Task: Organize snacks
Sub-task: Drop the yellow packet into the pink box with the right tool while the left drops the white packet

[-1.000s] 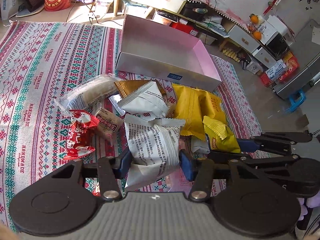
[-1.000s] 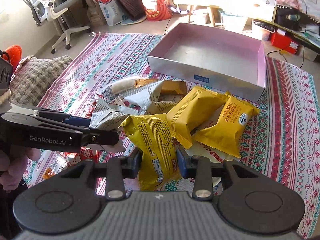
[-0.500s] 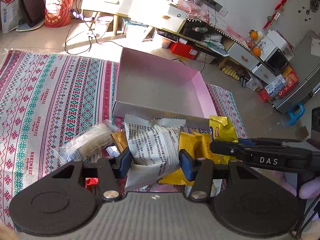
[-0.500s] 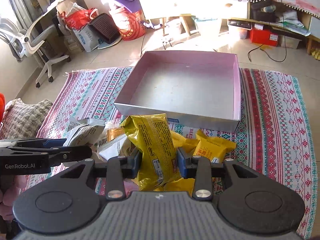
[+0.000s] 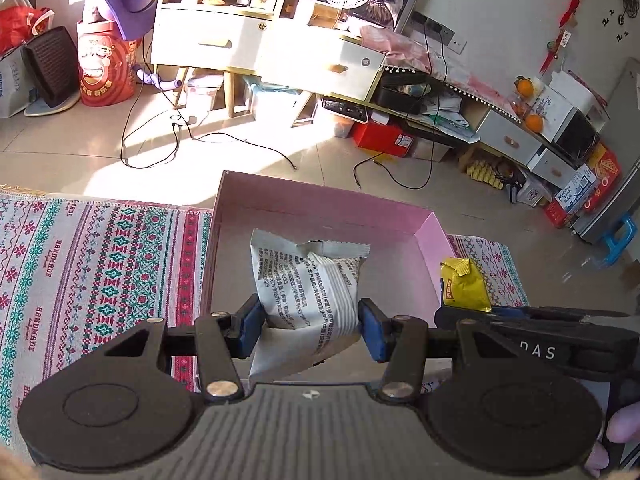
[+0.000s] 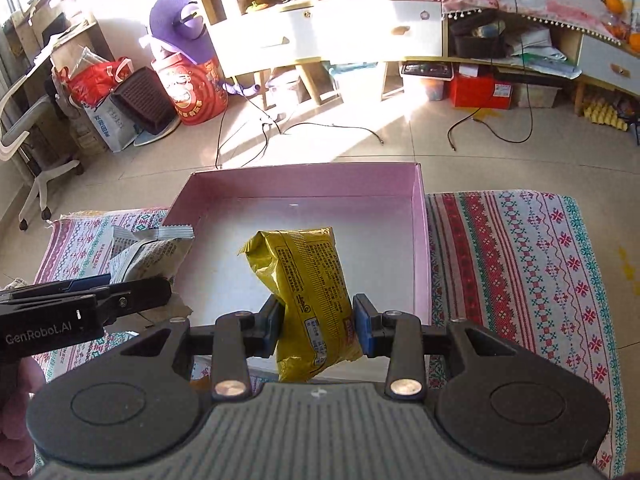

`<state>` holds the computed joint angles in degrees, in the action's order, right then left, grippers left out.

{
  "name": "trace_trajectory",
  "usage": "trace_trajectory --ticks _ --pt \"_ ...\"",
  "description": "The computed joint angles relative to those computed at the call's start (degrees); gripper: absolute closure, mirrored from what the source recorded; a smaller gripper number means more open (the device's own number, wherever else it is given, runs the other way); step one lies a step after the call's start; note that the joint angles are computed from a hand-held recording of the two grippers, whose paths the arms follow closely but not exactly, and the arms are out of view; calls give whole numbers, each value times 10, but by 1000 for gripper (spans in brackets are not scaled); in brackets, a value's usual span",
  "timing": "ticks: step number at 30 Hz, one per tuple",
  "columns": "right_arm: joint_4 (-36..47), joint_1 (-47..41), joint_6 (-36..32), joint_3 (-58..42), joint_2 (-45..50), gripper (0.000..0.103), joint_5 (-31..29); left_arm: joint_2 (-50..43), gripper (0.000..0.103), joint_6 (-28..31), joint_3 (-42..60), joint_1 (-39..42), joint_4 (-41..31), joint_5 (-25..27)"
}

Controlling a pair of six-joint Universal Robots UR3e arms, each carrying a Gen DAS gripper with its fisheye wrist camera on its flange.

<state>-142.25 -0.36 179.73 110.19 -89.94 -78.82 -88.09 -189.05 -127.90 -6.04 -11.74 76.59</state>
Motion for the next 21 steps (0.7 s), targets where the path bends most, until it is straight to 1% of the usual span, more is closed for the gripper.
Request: trace_trajectory --ticks 4,9,11,13,14,15,17,19,21 --pt "-15 7 10 -12 31 69 -14 -48 46 -7 27 -15 13 29" --pt "-22 9 17 -15 45 69 -15 -81 45 -12 49 -36 8 60" --pt "-25 14 17 -13 44 68 -21 -81 45 -9 48 -41 7 64" --pt "-29 17 19 -11 38 67 -24 -78 44 -9 45 -40 7 58" --pt "-20 18 21 -12 33 58 -25 -74 39 -7 41 -38 9 52" --pt "-26 17 24 -13 32 46 -21 -70 31 -6 39 -40 9 54" --pt "-24 17 21 -10 22 40 -21 -61 19 -2 34 -49 14 70" --pt "-16 18 14 -10 14 38 -23 -47 17 7 28 -52 13 77" --pt "-11 19 13 -9 5 32 -29 -31 13 10 27 -50 -4 77"
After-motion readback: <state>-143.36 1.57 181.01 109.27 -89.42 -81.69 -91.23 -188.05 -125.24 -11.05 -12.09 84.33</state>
